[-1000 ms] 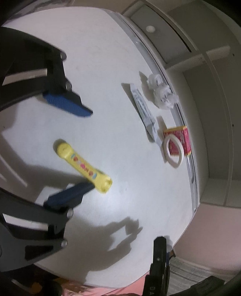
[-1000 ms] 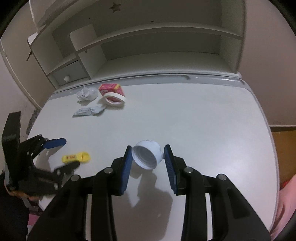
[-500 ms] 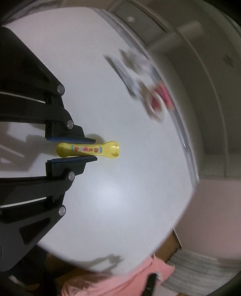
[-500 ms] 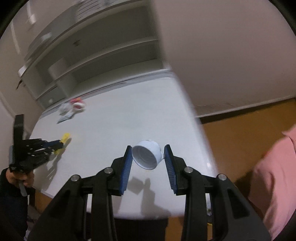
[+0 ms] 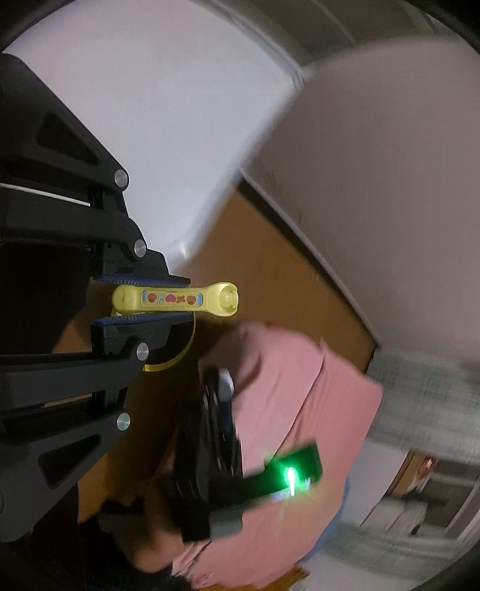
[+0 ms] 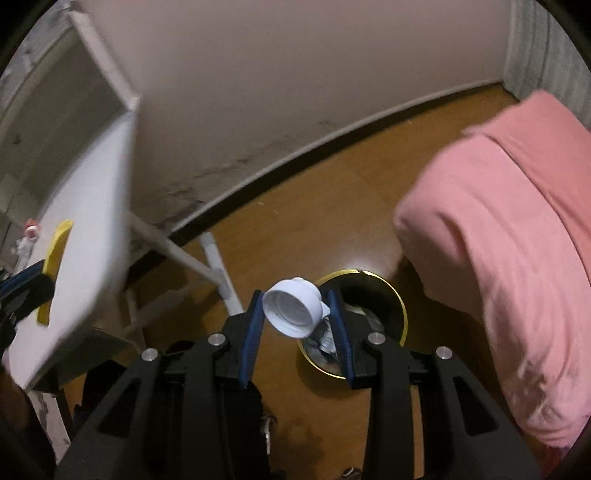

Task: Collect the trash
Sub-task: 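Carry the cup and yellow stick to the bin and open both tools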

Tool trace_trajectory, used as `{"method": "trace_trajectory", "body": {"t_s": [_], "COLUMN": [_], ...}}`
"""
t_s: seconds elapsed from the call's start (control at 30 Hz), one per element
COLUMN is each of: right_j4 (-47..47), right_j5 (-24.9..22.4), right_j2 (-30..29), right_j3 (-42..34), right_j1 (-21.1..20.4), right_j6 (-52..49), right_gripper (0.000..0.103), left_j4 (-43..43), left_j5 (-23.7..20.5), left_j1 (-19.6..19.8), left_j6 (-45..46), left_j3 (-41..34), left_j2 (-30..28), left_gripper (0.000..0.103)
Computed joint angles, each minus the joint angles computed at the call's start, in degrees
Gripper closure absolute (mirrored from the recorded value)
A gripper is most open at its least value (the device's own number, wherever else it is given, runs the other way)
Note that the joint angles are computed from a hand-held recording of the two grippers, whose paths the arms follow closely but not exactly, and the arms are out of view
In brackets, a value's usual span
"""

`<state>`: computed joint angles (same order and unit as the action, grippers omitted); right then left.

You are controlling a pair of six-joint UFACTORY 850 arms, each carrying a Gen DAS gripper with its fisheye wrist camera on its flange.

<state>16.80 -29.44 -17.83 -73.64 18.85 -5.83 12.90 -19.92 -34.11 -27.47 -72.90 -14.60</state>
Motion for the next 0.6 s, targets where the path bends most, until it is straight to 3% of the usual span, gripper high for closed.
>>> {"method": "trace_trajectory", "body": {"t_s": [0.2, 0.37, 0.6], "right_j4": [1.30, 1.73, 2.67], "right_j5": [-0.69, -1.69, -1.31], "right_j2": [-3.08, -5.21, -4.93], "right_j3": [1.51, 2.27, 3.76], "right_j1": [-3.45, -4.70, -5.10], "right_j6": [-0.88, -1.42, -2.22], "right_gripper": [0.068, 0.068, 0.068], "left_j4": [-6.51, -11.75, -13.48], "left_j5": [-1.98, -4.14, -5.99], "left_j1": [-2.52, -2.04, -2.13], "left_j6": [6.86, 11.29, 12.68], "left_j3": [-6.88, -11.46, -15.21], "left_j2": [-8.95, -14.22, -17.98], "left_gripper": [0.091, 0.091, 0.091]}}
